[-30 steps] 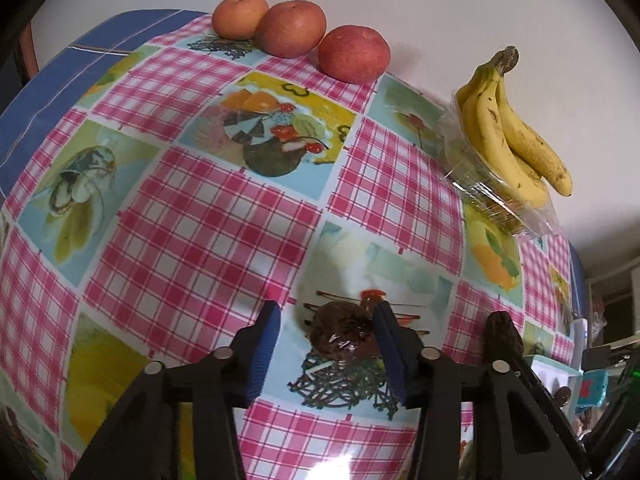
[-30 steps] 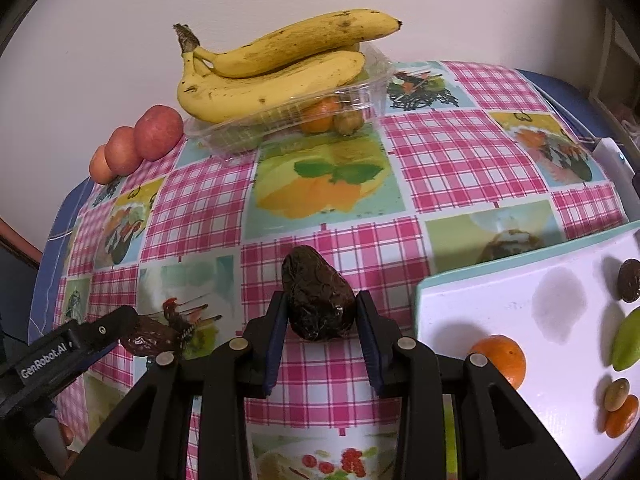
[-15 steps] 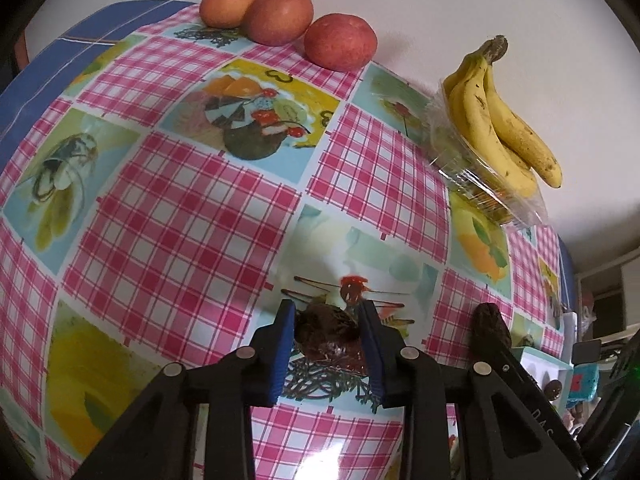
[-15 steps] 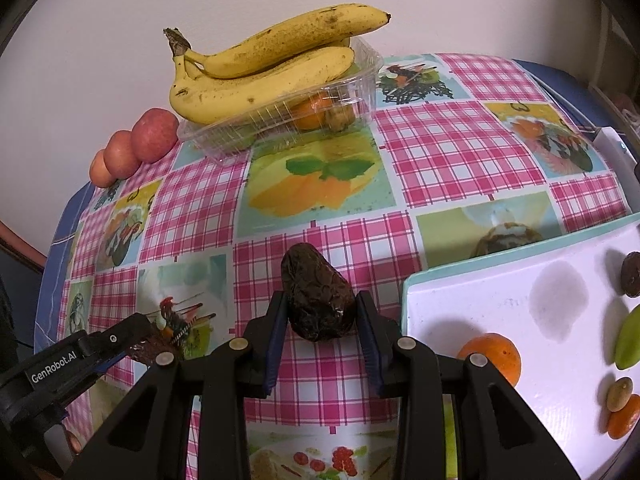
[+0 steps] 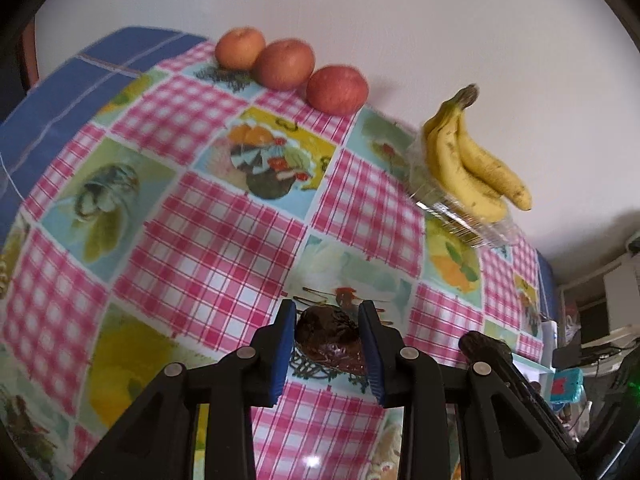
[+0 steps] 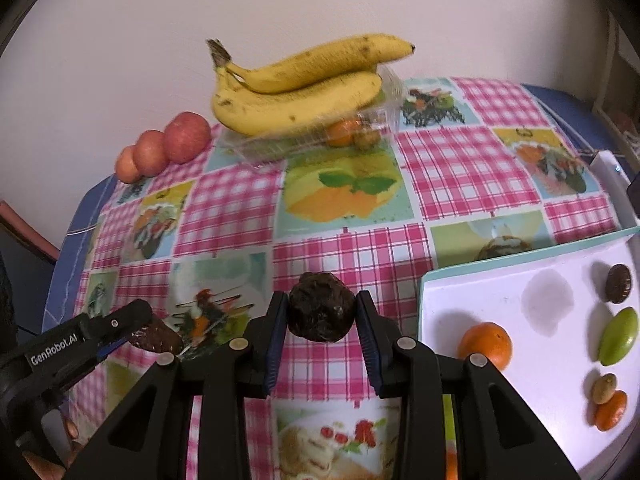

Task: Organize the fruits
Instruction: 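Carry both dark fruits into the tray and open both tools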

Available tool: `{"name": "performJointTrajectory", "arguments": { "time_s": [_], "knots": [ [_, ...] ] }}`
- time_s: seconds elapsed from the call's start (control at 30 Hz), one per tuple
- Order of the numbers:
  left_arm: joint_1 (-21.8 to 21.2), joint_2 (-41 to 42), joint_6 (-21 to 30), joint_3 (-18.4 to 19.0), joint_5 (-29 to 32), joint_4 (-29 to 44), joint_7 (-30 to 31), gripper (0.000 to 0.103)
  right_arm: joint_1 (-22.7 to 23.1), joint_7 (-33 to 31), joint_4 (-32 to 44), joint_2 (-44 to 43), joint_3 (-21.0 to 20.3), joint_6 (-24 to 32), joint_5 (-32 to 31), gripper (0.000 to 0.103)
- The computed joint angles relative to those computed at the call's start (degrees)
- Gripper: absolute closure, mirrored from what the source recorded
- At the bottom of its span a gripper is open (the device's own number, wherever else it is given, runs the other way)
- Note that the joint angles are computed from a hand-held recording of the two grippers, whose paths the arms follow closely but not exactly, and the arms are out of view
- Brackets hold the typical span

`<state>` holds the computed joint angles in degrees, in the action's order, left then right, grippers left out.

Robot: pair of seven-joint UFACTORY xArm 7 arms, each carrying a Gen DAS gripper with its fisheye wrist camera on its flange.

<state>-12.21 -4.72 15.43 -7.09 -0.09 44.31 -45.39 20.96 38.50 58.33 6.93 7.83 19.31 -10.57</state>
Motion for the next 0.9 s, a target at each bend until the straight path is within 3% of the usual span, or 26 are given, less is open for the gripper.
{"name": "performJointTrajectory", "arguments": {
  "time_s": [0.23,0.47,0.7,0.9],
  "knots": [
    [-0.21,-6.29,0.61,-1.52,1.74,-2.48,-2.89,0.069,-0.43,3.57,-3.87,-8.02,0.81,3.44,-6.27,0.067],
    [-3.39,-8.63,-0.42,-3.66,-0.79,-3.66,-3.76,0.069,-2.44,2.94,-11.84,-16.54,2.85,3.71,-3.48,0.067],
    [-7.18,-5.79,-0.30,-5.58,-1.54,-0.51,-3.96,0.069,-6.53,2.87,-20.54,-25.96,3.41,6.38,-1.71,0.067],
    [-12.41,0.25,-0.10,-6.16,-5.89,4.44,0.82,0.069,-9.97,1.88,-26.91,-32.13,1.64,9.09,0.37,0.067]
  ]
}}
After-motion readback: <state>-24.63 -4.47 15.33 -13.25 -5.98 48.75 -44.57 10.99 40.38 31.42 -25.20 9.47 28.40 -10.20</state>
